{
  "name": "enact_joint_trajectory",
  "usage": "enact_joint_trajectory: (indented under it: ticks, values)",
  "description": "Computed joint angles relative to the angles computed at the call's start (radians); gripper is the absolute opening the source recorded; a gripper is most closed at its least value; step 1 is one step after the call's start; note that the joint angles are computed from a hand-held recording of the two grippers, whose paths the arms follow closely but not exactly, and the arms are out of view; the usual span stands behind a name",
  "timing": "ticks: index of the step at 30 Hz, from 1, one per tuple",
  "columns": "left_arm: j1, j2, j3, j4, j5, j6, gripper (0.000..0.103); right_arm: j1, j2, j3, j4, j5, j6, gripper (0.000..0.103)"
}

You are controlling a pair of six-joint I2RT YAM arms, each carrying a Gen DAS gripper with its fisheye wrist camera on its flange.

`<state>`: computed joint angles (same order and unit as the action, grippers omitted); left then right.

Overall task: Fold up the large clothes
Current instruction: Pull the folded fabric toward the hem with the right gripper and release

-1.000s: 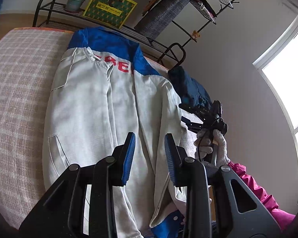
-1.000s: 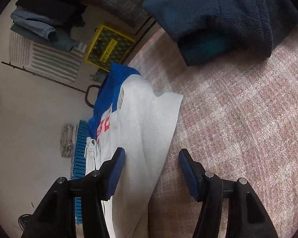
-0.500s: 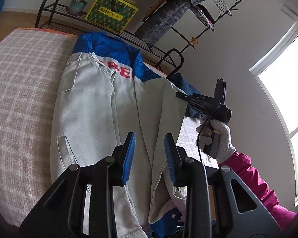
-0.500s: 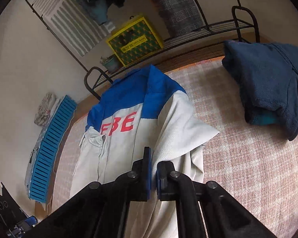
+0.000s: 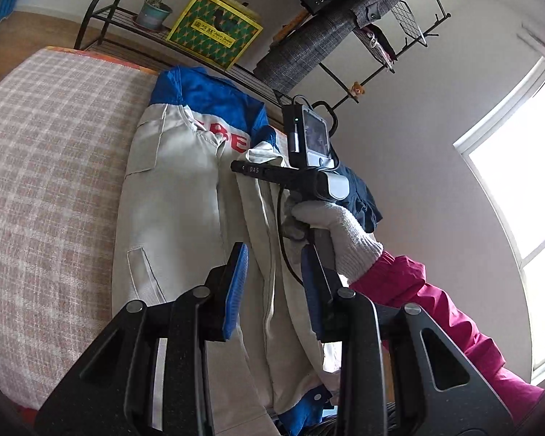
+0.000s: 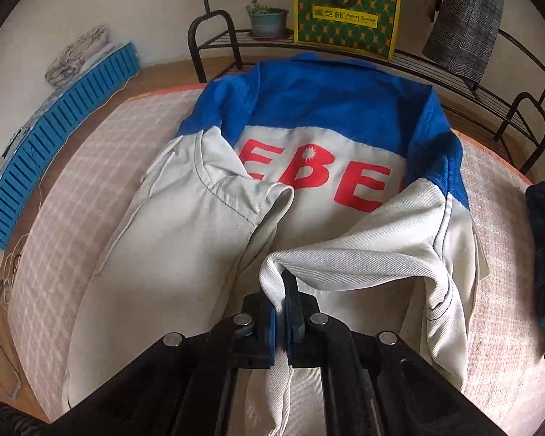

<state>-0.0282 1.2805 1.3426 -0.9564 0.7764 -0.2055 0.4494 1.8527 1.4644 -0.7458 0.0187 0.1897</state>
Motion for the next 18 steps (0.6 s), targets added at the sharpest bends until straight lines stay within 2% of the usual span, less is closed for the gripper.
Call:
enact_joint_trajectory:
  ticks: [1, 2, 3, 7, 8, 10, 12, 13, 16, 18]
  values:
    - [0.002, 0.001, 0.0, -0.001, 0.003, 0.0, 0.029, 0.008, 0.028, 0.015, -0.024, 0.003, 0.008, 0.008]
    - [0.005, 0.002, 0.0, -0.005, 0.009, 0.0, 0.029, 0.013, 0.021, 0.006, -0.025, 0.009, 0.019, 0.017]
    - [0.009, 0.002, 0.0, -0.01, 0.017, 0.003, 0.029, 0.004, -0.009, -0.018, -0.015, -0.032, 0.018, 0.023]
    - [0.019, -0.012, -0.002, -0.023, 0.022, 0.021, 0.029, -0.072, -0.224, -0.138, -0.012, -0.236, -0.014, 0.028]
    - [0.023, -0.014, -0.003, -0.025, 0.027, 0.019, 0.029, -0.087, -0.291, -0.171, -0.01, -0.241, -0.025, 0.03]
    - [0.032, -0.016, -0.003, -0.027, 0.042, 0.014, 0.029, -0.122, -0.385, -0.212, -0.017, -0.187, -0.039, 0.036]
    - [0.029, -0.019, -0.003, -0.022, 0.042, 0.01, 0.029, -0.144, -0.404, -0.214, -0.039, -0.067, -0.056, 0.046]
    - [0.023, -0.021, -0.003, -0.02, 0.036, 0.008, 0.029, -0.152, -0.394, -0.211, -0.042, -0.015, -0.06, 0.047]
    - [0.005, -0.023, -0.008, -0.019, 0.026, 0.007, 0.029, -0.193, -0.311, -0.176, -0.042, -0.028, -0.065, 0.046]
    - [-0.005, -0.022, -0.009, -0.017, 0.019, 0.004, 0.029, -0.177, -0.26, -0.155, -0.037, 0.043, -0.096, 0.043]
